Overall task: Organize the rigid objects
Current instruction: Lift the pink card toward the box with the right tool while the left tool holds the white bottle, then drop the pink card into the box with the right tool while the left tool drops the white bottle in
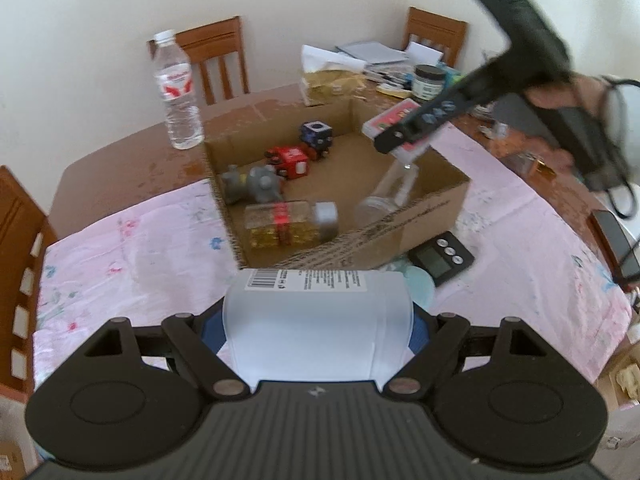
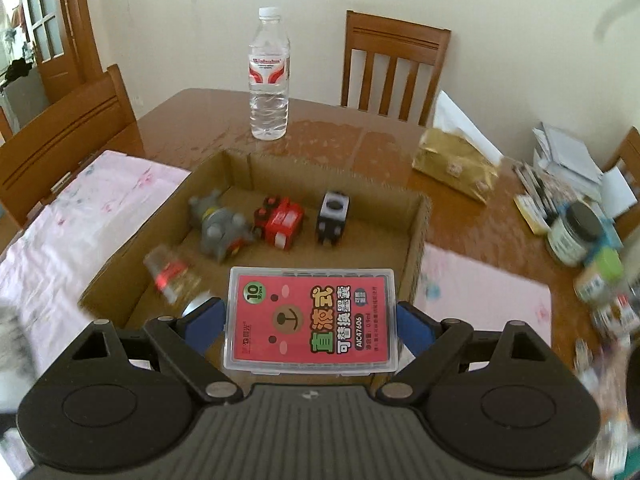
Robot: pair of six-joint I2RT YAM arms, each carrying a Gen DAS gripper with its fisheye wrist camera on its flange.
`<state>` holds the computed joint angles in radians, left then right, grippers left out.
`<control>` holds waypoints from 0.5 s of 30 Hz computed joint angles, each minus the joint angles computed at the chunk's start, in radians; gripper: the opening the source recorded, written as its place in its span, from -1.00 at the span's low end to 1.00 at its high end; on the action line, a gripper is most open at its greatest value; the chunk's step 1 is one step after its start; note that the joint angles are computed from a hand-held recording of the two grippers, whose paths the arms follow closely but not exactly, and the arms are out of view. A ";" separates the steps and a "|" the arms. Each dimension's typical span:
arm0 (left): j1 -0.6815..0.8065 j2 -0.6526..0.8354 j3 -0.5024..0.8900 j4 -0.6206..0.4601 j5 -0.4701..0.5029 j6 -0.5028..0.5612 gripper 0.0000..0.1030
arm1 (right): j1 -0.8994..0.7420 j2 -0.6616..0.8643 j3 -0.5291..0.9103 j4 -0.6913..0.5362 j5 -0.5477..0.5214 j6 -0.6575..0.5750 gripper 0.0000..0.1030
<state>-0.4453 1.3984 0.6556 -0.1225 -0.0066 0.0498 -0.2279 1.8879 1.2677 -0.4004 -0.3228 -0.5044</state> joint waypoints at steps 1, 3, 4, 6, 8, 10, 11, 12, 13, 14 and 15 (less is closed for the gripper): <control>-0.002 -0.005 0.001 -0.006 -0.012 -0.009 0.61 | 0.008 0.031 0.030 0.004 0.009 0.004 0.82; -0.004 -0.015 -0.002 -0.009 -0.032 -0.024 0.61 | 0.023 0.105 0.106 -0.003 0.024 0.014 0.82; -0.004 -0.016 -0.001 -0.011 -0.042 -0.031 0.61 | 0.028 0.141 0.141 0.002 0.027 0.023 0.82; -0.001 -0.020 -0.001 -0.015 -0.055 -0.042 0.61 | 0.039 0.181 0.171 0.024 0.043 0.019 0.82; -0.002 -0.017 0.007 -0.021 -0.065 -0.054 0.61 | 0.044 0.209 0.188 0.039 0.075 0.008 0.94; -0.005 -0.009 0.016 -0.022 -0.071 -0.060 0.61 | 0.034 0.207 0.180 0.055 0.061 0.007 1.00; -0.007 -0.001 0.026 -0.022 -0.074 -0.059 0.61 | 0.029 0.203 0.180 0.050 0.057 0.011 1.00; -0.009 0.003 0.030 -0.020 -0.077 -0.058 0.61 | 0.022 0.199 0.182 0.042 0.047 0.014 1.00; -0.012 0.015 0.040 -0.017 -0.077 -0.056 0.61 | 0.014 0.188 0.175 0.040 0.034 0.016 1.00; -0.014 0.029 0.055 -0.016 -0.075 -0.053 0.61 | 0.005 0.173 0.166 0.035 0.025 0.019 1.00; -0.016 0.043 0.070 -0.017 -0.073 -0.049 0.61 | -0.009 0.156 0.157 0.021 0.010 0.020 1.00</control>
<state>-0.4613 1.4414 0.7257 -0.1390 -0.0794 0.0009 -0.2365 2.0440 1.4246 -0.3792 -0.3129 -0.4849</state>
